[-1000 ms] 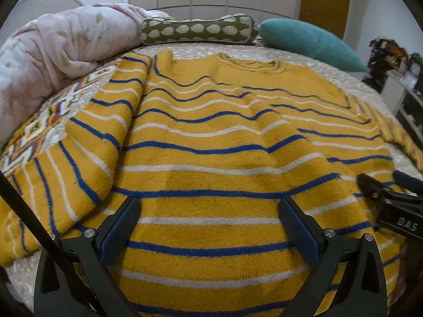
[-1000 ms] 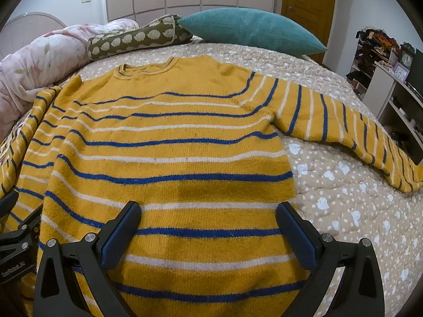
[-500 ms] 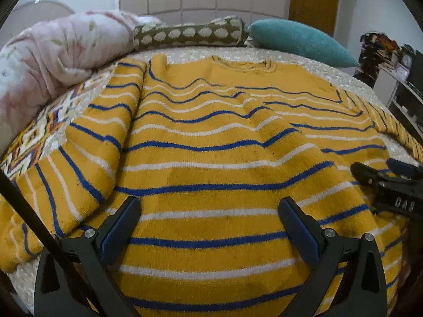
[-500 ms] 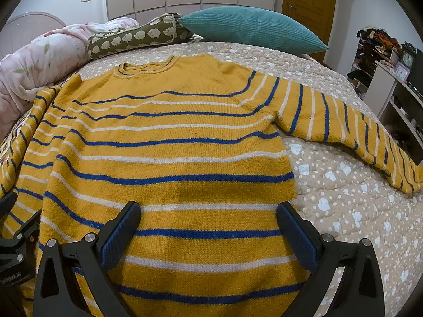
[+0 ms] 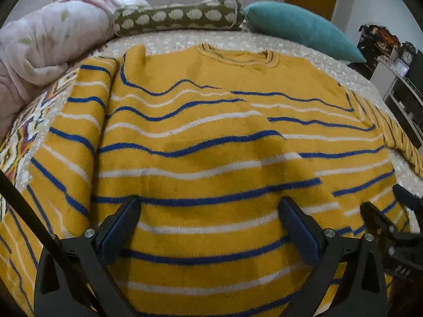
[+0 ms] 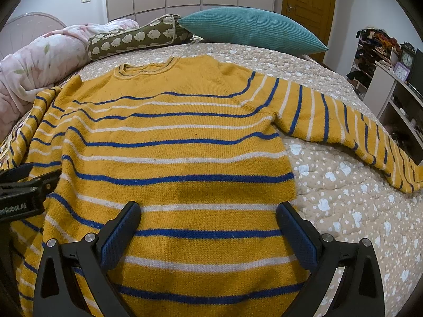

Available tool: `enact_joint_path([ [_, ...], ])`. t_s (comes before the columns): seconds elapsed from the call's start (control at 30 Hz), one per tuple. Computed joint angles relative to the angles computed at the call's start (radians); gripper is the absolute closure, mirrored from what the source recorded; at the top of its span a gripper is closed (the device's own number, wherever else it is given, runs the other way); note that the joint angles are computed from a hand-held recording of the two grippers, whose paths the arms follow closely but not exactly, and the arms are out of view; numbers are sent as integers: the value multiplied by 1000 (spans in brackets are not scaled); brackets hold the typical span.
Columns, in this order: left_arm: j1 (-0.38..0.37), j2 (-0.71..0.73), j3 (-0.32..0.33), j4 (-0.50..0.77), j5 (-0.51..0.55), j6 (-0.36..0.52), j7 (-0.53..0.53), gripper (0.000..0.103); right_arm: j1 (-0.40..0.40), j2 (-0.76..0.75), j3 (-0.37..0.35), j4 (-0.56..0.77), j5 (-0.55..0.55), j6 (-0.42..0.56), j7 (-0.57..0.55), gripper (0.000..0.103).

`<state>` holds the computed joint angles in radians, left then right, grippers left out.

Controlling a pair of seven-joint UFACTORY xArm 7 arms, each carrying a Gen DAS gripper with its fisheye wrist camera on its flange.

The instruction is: Fold small clothes

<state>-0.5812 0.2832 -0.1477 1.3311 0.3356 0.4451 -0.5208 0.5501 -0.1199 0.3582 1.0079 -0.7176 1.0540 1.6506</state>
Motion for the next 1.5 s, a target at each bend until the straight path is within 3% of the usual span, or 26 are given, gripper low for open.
enact_joint_path([
  [0.53, -5, -2, 3, 1, 27, 11, -18, 0, -1, -4, 0, 0, 6, -8, 1, 0],
  [0.67, -6, -2, 4, 1, 30, 10, -21, 0, -20, -96, -24, -69, 58, -152, -44, 0],
  [0.8, -6, -1, 4, 2, 30, 10, -21, 0, -74, -240, 1, -136, 51, -244, 7, 0],
  [0.93, -6, -2, 3, 2, 29, 11, -19, 0, -127, -314, 33, -142, 68, -236, -5, 0],
  [1.07, -7, -1, 4, 3, 30, 12, -20, 0, -166, -261, 70, -124, 113, -234, -50, 0],
  [1.27, -6, -1, 4, 4, 29, 12, -19, 0, -170, -143, 108, -89, 78, -277, 12, 0],
  [1.5, -2, -3, 1, 2, 22, 17, -15, 0, -121, -98, 67, -99, 13, -250, 104, 0],
])
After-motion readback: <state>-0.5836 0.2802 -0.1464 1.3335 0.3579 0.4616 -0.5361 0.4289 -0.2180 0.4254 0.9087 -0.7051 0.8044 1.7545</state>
